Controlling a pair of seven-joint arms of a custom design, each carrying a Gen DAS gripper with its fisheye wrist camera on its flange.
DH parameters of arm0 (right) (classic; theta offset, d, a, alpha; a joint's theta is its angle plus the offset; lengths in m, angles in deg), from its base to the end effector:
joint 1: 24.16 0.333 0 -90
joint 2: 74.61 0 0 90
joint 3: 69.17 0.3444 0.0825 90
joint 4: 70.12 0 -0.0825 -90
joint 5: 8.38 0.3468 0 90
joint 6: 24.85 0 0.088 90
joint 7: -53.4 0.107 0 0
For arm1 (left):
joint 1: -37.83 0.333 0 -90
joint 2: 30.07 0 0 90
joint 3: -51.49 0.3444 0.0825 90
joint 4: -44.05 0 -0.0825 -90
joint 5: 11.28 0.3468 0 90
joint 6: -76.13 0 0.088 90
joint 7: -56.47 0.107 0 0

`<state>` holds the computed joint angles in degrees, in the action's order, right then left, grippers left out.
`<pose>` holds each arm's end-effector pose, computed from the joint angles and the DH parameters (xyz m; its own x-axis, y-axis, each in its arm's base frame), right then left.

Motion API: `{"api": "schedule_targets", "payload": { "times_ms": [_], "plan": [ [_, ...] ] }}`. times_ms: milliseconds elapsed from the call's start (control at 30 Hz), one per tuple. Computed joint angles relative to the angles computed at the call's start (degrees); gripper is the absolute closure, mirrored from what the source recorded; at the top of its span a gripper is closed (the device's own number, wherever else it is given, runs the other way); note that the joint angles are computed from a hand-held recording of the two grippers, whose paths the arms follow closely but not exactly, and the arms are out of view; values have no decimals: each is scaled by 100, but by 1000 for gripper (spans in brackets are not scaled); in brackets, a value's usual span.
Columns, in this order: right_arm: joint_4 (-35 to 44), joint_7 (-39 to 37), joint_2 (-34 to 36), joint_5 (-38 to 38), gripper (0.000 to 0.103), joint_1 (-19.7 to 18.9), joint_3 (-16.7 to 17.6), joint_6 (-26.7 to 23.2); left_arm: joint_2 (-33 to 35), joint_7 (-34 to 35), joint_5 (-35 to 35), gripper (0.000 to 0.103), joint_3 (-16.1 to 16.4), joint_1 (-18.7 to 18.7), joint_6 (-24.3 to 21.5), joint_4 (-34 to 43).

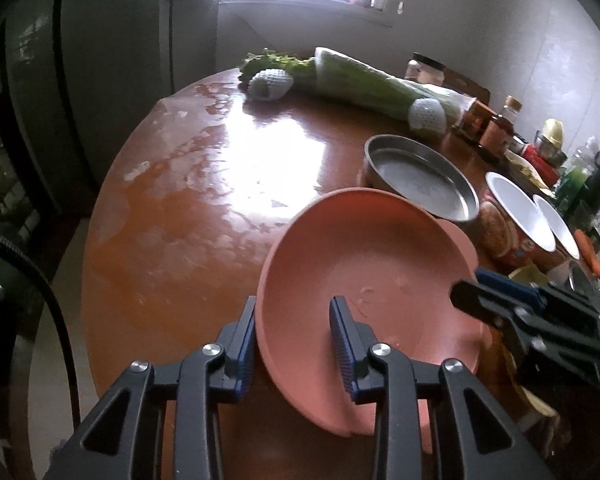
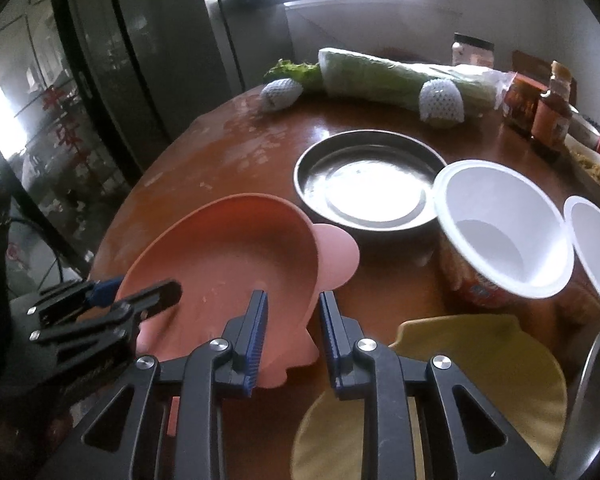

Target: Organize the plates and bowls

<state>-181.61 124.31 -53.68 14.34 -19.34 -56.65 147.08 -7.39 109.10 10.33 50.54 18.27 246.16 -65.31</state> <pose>0.6266 0.1495 0.4242 0.2713 -0.9496 -0.1569 -0.7599 -0.1113 -0.6404 0.6040 -0.2513 0.4145 -0.0964 -0.9867 0.1312 -0.7904 -0.0042 -0.6126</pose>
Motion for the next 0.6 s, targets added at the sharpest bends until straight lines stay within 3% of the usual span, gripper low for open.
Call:
{"api": "schedule_targets", "payload": {
  "times_ms": [600],
  "plan": [
    [-158,21,-105,46,76,99,92,178,216,-57,247,68,213,-1,-156,510]
  ]
}}
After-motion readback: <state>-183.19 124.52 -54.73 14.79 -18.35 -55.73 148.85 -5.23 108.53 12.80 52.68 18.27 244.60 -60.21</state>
